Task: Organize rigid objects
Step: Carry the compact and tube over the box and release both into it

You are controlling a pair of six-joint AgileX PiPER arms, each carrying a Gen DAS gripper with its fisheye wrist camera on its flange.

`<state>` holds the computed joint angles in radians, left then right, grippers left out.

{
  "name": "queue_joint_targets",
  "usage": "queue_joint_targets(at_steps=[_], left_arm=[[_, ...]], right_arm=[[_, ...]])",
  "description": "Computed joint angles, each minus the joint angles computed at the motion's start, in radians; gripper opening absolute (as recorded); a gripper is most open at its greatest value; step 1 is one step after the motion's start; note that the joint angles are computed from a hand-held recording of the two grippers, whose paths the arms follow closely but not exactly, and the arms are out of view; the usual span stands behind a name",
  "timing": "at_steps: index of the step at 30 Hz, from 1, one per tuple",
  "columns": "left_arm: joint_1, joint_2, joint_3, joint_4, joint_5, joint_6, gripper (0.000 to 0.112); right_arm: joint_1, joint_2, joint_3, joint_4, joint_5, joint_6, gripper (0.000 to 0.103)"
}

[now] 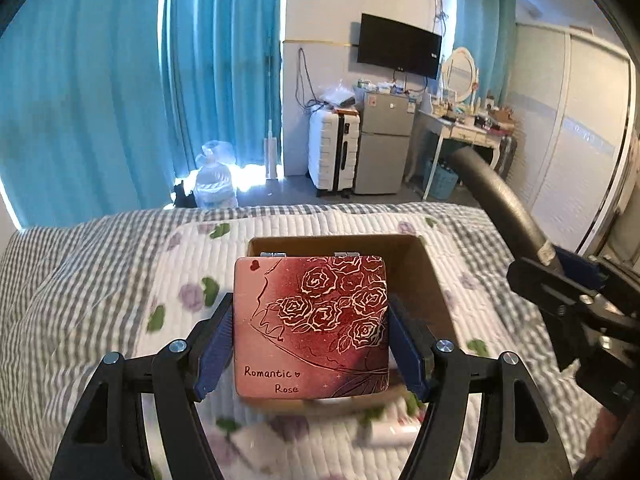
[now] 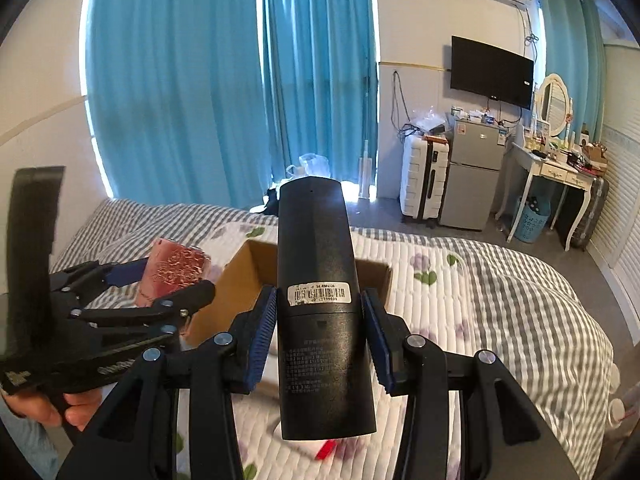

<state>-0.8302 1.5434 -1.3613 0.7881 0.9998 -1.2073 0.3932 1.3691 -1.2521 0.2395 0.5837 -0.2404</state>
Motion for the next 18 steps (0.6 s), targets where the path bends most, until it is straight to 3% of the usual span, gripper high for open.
queue_joint_targets(at_steps=[3,7,13,18], left_arm=[[0.099,0.105,-0.030,-0.039,-0.095,0.058,0.072],[0.207,0.231,-0.067,-0.124,-0.207,0.147,0.072],[0.231,0.276,-0.066,-0.141,-0.262,0.199,0.073],[0.225,0.286,-0.089,-0.142,-0.225,0.177,0.074]], right_arm=[[-0.013,0.091,-0.033,0.021,-0.046,-0.017,0.042],[0.009,0.180,-0.038,-0.070,-0.142,0.027,0.042],[-0.016,0.282,-0.035,0.069,-0.204,-0.104,0.042],[-0.034,0.307,-0.031,0.145,-0.204,-0.163,0.042]])
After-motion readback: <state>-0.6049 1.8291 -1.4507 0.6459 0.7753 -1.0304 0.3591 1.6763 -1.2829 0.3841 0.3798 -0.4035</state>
